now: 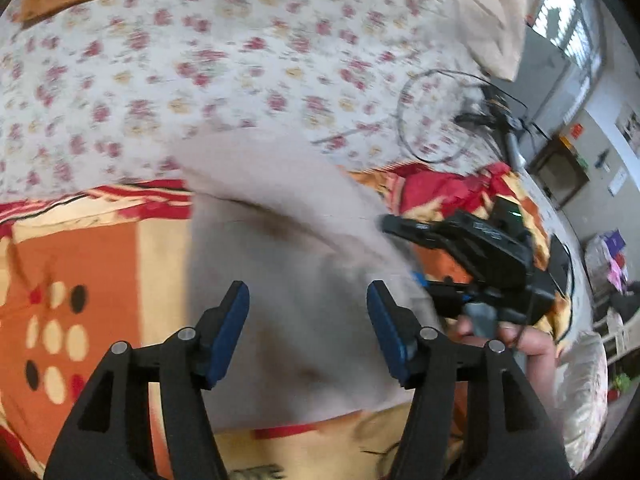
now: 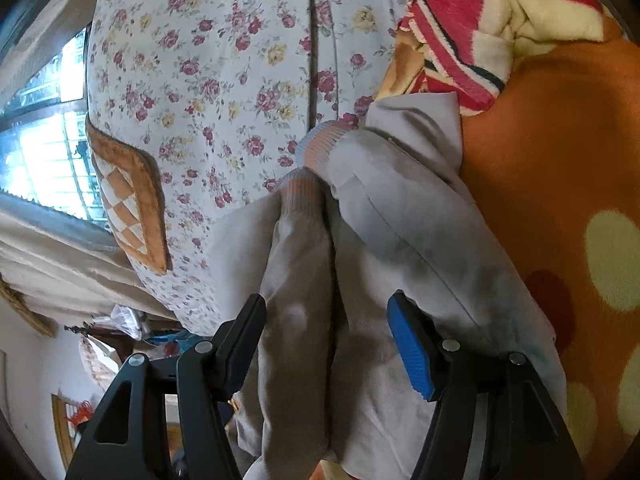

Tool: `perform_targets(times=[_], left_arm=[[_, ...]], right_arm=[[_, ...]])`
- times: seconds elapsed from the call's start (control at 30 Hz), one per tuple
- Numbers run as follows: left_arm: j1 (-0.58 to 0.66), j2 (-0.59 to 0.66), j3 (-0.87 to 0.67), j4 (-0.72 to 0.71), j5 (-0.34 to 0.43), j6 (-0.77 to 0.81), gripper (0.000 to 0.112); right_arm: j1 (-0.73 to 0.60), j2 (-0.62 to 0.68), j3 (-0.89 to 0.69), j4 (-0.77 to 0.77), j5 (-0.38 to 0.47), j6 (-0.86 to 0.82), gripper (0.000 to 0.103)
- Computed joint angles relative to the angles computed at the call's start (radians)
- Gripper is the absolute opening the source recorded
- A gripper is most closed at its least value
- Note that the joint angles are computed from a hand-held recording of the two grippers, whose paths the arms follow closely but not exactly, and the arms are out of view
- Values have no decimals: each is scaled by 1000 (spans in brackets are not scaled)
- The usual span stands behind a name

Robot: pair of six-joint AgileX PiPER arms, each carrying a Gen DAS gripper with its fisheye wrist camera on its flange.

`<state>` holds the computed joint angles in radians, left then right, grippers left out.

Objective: Fold large clothes

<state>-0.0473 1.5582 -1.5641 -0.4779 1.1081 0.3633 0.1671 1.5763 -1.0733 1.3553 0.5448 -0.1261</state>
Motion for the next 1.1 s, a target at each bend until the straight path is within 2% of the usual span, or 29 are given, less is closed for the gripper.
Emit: perform_targets(times=[0.17,0.33,0.47,0.57,0.6,0.7,0.73,0.77,0.8,0.83,0.9,1.03,1.1], left_arm=[[110,29,46,16,-15,22,61],[106,52,88,26,-28,9,61],[72,23,161,53,-84,20,61],[79,-7,230,33,-130,65,64],[83,-9,245,27,-138,76,65],[117,1,264,-25,-133,110,68],[123,7,259,-33,-124,107,68],[133,14,252,-43,-108,104,68],[134,15,249,-44,-104,101,68],[133,14,246,-39,-102,99,68],[127,9,235,-26,-95,98,68],[122,-10,201,-34,-88,104,68],[104,-14,174,-21,-110,82,68]], right_arm=[[39,-1,-69,-163,-13,98,76],[78,6,-107,-188,-37,85,78],[153,53,-269,-558,-17,321,82],[222,117,-433,-858,71,415,88],[247,148,-500,-958,122,462,91],[331,275,-738,-1258,323,588,90],[348,307,-787,-1344,352,637,86],[357,320,-797,-1389,347,682,82],[355,336,-804,-1395,333,709,64],[341,348,-814,-1360,335,699,34],[312,356,-819,-1309,335,688,12],[305,187,-622,-1356,160,772,6],[310,113,-565,-1425,142,826,6]])
